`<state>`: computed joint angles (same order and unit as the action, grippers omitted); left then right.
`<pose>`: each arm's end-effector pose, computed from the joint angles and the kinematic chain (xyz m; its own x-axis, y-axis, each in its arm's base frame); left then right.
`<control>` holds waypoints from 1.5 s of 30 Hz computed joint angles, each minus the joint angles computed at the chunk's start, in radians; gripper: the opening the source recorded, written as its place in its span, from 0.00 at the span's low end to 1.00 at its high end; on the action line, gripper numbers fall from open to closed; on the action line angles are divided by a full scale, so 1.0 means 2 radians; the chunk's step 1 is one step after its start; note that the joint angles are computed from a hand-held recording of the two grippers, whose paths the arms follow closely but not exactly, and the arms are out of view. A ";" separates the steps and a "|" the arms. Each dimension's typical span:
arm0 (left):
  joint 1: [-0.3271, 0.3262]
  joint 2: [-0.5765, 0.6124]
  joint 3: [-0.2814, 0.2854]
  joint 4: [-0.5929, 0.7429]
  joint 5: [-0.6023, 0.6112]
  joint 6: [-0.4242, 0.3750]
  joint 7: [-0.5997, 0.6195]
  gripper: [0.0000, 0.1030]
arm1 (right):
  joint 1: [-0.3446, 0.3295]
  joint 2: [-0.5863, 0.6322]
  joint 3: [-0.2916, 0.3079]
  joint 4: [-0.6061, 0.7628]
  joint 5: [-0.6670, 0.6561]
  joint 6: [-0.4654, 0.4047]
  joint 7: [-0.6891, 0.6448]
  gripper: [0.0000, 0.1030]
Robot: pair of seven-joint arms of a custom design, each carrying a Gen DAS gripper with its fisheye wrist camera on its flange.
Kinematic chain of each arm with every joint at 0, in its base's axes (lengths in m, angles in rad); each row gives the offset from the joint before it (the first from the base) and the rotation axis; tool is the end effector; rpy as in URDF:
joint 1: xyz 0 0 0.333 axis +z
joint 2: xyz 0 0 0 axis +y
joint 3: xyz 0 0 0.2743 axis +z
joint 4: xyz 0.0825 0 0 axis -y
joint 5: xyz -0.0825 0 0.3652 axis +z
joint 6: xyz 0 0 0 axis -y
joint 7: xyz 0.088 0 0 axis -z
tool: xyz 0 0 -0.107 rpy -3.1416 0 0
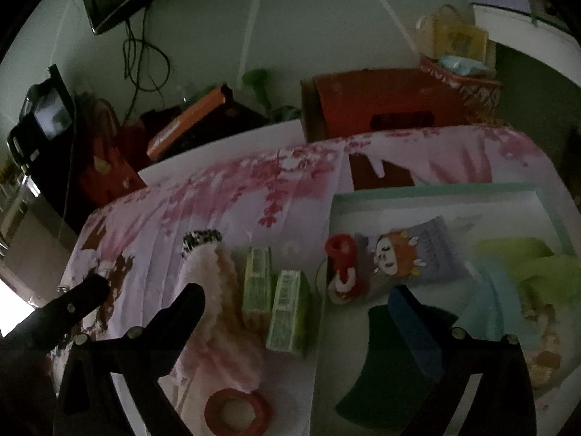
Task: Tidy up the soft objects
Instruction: 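Grasp the pink fluffy towel with the left gripper while the right grasps two green boxes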
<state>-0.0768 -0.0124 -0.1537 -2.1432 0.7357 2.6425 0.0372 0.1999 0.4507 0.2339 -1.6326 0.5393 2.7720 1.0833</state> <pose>0.5391 -0.1446 0.4282 0.5771 -0.7691 0.2746 -0.5381 -0.6111 -0.5806 0.6396 0.2460 0.4094 0.4858 -0.8379 -0.2490 -0.7100 -0.2120 -0.6716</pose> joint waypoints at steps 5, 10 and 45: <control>0.004 0.019 0.009 -0.003 -0.066 0.052 0.031 0.98 | 0.004 0.019 -0.003 0.020 -0.013 -0.018 0.007 0.88; 0.000 0.035 0.014 0.007 -0.098 0.057 0.042 0.98 | 0.007 0.030 -0.001 0.031 -0.021 -0.031 0.006 0.79; -0.003 0.098 0.001 0.010 -0.407 0.139 0.274 0.47 | 0.034 0.067 -0.012 0.062 -0.086 -0.032 0.032 0.51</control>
<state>-0.0819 0.1838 -0.1507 -2.1242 -0.0788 2.9215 0.5857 0.2675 0.5840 0.2102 -1.5084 0.3670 2.7074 1.1479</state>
